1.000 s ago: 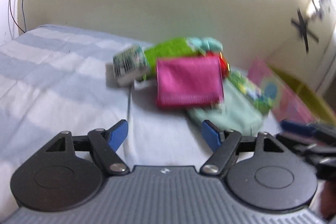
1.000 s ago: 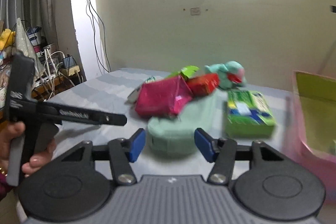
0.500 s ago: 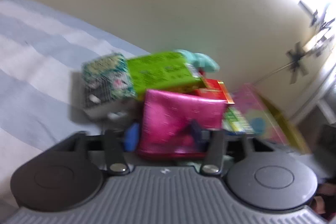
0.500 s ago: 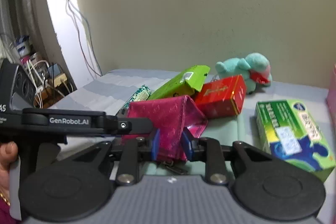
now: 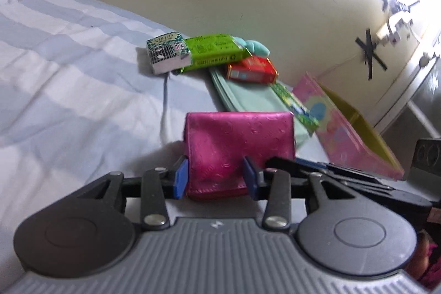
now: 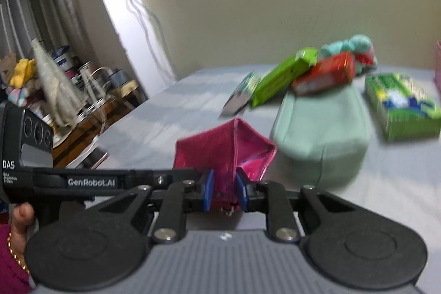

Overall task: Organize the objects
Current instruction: 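Grasp the pink wallet on the bed with the left tool, then carry the pink wallet in the left tool toward the pink tin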

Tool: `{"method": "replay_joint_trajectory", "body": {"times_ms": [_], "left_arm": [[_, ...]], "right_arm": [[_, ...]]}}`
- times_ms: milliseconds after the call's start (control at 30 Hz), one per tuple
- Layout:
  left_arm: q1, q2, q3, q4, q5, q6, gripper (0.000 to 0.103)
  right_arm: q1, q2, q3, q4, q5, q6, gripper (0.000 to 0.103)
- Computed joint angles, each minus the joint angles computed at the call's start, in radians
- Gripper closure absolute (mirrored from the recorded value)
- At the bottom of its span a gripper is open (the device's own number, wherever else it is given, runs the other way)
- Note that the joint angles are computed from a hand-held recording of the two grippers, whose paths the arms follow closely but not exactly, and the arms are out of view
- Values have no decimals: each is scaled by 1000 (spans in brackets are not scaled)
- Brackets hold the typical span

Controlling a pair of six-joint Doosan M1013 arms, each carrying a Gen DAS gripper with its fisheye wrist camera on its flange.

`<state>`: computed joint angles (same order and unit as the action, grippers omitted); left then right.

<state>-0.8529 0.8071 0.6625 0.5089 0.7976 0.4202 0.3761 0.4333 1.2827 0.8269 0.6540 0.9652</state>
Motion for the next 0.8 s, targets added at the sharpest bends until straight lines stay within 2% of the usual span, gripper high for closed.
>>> {"method": "replay_joint_trajectory", "body": {"times_ms": [100,233,267,333,400,433,500,700,800], "left_arm": [[-30,16,-43,38,84,9,58],[-36,23,-52,19,76,50,57],[-35,29,-62,10,75,61,53],[-38,39,-79,0,66,73,45],[-43,53,-106,5,80,86,37],[-27,46,-91,-29,50,134,31],[-27,49,-96,-19,58,121,24],[-24,-1,6,20,-10,12,24],[-19,-9,25,21,-36,18,24]], "right_arm": [[-3,-32,52,3,4,20,85],[-11,-60,99,7,-17,37,80],[-15,-65,107,2,-22,48,79],[-22,-77,130,11,-41,48,69],[-29,-89,154,36,-63,30,64],[-31,-94,163,48,-75,21,58],[-34,-101,176,58,-104,6,51],[-17,-109,193,48,-188,-5,45],[-10,-108,197,51,-220,-32,44]]}}
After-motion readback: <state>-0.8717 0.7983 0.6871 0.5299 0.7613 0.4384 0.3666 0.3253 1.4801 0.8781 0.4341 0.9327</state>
